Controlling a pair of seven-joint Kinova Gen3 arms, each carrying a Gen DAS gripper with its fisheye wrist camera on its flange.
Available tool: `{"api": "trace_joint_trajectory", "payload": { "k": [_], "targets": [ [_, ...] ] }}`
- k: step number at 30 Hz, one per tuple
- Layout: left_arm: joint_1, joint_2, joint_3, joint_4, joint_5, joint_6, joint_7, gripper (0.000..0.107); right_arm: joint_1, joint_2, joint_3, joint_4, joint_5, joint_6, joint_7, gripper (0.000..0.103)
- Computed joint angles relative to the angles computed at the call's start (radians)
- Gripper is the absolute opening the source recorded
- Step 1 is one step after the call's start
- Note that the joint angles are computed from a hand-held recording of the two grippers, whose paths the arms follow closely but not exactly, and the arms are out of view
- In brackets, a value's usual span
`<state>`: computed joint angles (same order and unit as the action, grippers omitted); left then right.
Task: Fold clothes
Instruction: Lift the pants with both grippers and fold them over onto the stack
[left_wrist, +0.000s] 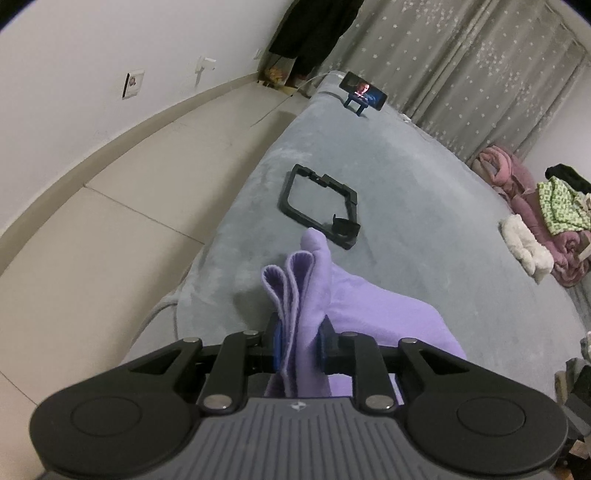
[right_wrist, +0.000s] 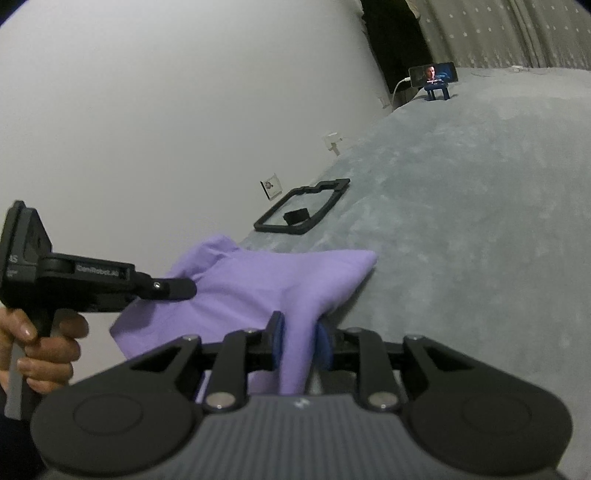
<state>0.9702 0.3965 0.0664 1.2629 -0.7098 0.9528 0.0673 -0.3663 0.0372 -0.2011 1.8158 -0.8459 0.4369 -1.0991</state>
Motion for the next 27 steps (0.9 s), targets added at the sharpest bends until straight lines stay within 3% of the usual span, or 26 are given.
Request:
{"api": "trace_joint_trajectory", "payload": {
  "k": [9, 13, 16, 18, 22, 24, 27],
  "targets": [
    [0.017, -0.009, -0.009, 0.007, -0.047, 0.037, 0.024, 0.032, 0.027, 0.011, 0.01, -0.019, 0.01, 0.013, 0.009, 0.037],
    [0.035, -0.017, -0.011, 0.013, -0.098, 0.068, 0.054, 0.032, 0.2, 0.053, -0.083, -0.044, -0.147, 0.117, 0.113, 0.041],
    [0.085, -0.011, -0.041, -0.002, -0.161, 0.127, 0.1, 0.032, 0.339, 0.135, -0.163, -0.085, -0.269, 0.239, 0.091, 0.044],
    [0.092, -0.02, -0.036, 0.018, -0.207, 0.106, 0.13, 0.032, 0.377, 0.184, -0.165, -0.098, -0.34, 0.308, 0.103, 0.042],
    [0.039, -0.05, 0.023, 0.074, -0.241, -0.027, 0.16, 0.032, 0.263, 0.208, -0.024, -0.122, -0.385, 0.354, 0.143, 0.042],
    [0.038, -0.026, 0.031, 0.043, -0.231, -0.019, 0.098, 0.032, 0.222, 0.212, 0.014, -0.131, -0.376, 0.349, 0.141, 0.041],
    [0.019, 0.017, 0.044, -0.024, -0.152, 0.012, -0.022, 0.032, 0.208, 0.22, 0.001, -0.141, -0.348, 0.311, 0.131, 0.037]
  ]
}}
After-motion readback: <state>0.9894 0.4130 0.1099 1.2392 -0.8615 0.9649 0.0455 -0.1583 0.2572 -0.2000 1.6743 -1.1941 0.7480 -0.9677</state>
